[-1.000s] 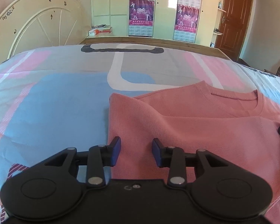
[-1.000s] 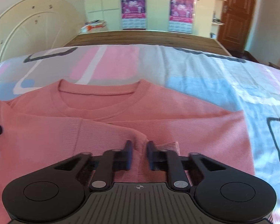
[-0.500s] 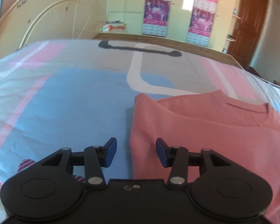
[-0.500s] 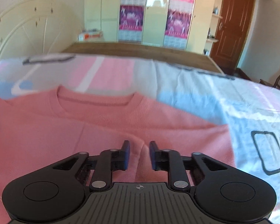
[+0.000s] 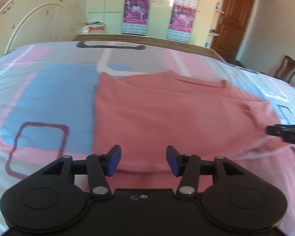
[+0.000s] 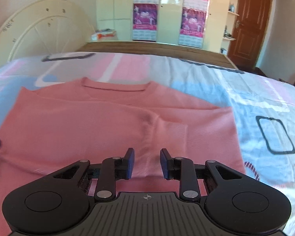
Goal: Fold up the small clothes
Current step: 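Move both open grippers to the sweatshirt hem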
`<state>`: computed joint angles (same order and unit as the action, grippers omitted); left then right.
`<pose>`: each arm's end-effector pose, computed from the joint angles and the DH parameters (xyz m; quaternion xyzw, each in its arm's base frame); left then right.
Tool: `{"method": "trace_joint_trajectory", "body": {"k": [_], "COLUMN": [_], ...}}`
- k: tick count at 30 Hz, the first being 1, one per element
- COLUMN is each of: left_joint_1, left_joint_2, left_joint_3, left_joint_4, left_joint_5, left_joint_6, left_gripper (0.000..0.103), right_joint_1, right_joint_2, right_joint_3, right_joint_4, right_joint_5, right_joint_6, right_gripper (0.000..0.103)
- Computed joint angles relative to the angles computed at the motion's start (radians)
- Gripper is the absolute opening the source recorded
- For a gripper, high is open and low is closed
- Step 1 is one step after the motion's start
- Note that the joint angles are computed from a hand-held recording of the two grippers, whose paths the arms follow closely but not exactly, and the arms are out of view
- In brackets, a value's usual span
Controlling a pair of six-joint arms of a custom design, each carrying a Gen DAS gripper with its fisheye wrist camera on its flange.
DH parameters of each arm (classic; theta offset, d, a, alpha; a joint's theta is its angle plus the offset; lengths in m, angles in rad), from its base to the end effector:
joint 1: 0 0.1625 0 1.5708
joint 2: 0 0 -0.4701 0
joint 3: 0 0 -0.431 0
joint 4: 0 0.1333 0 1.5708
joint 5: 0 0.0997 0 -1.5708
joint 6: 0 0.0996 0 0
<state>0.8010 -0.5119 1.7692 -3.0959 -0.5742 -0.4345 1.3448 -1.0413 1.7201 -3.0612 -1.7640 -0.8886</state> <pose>-0.2989 -0.6200 -0.0430 0.0824 0.8690 -0.3649 0.3239 -0.0484 -0.7199 0.3027 0.2615 -0.8772 0.2866 0.2830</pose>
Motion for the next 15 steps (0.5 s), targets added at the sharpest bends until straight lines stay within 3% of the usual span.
{"method": "trace_joint_trajectory", "body": {"k": [7, 11, 15], "left_joint_1": [-0.033, -0.032, -0.053], "left_joint_2": [0.064, 0.090, 0.075], "left_joint_3": [-0.031, -0.039, 0.017], "left_joint_4": [0.044, 0.105, 0.113], "left_joint_5": [-0.084, -0.085, -0.033], "left_joint_6": [-0.039, -0.075, -0.080], "left_gripper": [0.050, 0.050, 0.050], "right_joint_1": [-0.001, -0.004, -0.038], "right_joint_2": [-0.072, -0.095, -0.119], "right_joint_3": [0.120, 0.169, 0.201], "right_joint_4": [0.086, 0.099, 0.057], "right_joint_5": [0.027, 0.019, -0.010], "right_joint_6": [0.016, -0.024, -0.072], "right_gripper": [0.029, 0.029, 0.029]}}
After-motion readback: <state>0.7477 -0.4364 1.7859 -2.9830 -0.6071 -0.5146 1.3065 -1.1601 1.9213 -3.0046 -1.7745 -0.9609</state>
